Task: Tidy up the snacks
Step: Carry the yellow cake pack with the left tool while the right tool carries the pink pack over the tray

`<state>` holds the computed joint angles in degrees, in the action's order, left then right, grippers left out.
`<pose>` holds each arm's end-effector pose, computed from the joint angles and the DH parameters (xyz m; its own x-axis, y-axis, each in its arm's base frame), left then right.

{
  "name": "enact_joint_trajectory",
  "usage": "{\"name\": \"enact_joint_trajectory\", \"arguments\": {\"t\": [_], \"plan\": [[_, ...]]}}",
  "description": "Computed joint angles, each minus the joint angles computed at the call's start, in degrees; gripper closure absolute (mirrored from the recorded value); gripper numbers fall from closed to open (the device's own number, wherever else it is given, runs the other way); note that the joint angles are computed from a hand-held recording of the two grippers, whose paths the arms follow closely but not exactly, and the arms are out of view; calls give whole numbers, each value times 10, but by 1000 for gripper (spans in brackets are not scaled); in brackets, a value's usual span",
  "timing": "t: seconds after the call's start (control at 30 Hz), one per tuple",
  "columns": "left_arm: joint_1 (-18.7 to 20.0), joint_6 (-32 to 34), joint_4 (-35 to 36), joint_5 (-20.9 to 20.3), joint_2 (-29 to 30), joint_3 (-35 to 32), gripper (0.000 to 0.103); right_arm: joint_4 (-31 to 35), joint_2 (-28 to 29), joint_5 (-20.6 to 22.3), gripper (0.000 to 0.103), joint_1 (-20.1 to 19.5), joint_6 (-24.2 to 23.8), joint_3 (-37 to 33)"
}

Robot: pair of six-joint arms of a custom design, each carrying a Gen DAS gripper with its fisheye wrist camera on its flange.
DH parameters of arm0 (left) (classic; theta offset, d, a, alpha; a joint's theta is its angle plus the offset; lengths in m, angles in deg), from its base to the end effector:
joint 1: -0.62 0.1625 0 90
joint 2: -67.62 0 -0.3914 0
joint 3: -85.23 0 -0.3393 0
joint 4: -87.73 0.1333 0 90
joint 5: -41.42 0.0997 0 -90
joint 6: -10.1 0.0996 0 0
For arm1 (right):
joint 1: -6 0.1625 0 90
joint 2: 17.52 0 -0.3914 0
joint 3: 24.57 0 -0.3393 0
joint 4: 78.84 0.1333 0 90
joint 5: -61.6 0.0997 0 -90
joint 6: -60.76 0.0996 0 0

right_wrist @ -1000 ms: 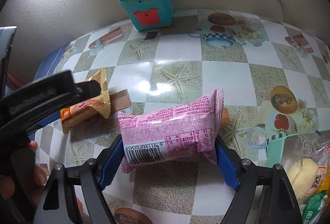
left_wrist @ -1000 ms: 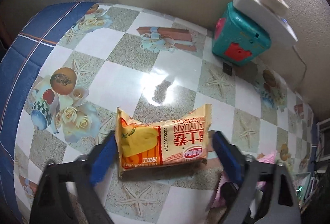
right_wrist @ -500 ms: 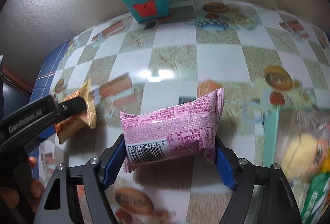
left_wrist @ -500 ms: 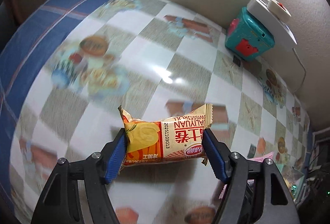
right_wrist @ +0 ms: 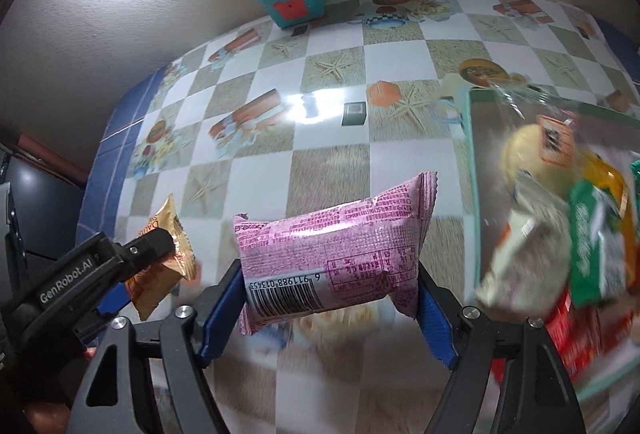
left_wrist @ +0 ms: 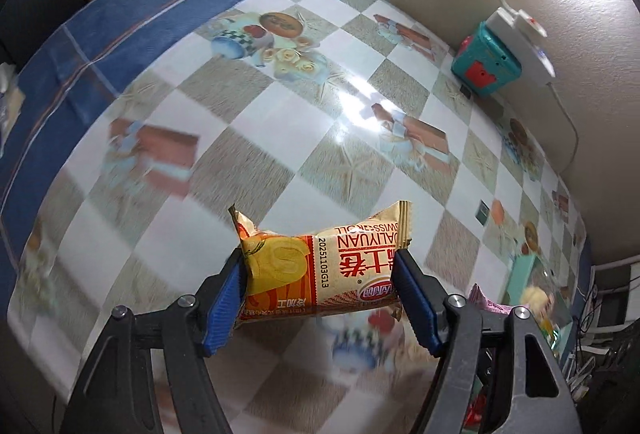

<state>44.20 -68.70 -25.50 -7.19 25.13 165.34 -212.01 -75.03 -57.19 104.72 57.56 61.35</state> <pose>-0.3230 -0.5823 0.1226 -0.7657 -0.5275 -0.3682 -0.2543 0.7739 -0.5800 0.1795 -0.6071 0.2722 -0.8753 -0.0649 0.4792 -0.1958 0.9537 -0.2284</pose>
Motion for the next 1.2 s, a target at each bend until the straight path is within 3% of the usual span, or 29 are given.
{"name": "enact_joint_trajectory", "arguments": {"t": [0.33, 0.53, 0.97, 1.2], "plan": [[-68, -65, 15, 30, -42, 54, 29, -30, -89, -3, 23, 21, -2, 102], [-87, -74, 5, 36, -41, 61, 29, -48, -128, 1, 23, 28, -5, 133], [-100, -40, -16, 45, -2, 16, 29, -80, -163, -9, 23, 17, -29, 120], [-110, -15, -8, 45, 31, -24, 29, -80, -186, -6, 23, -16, -4, 103]]}}
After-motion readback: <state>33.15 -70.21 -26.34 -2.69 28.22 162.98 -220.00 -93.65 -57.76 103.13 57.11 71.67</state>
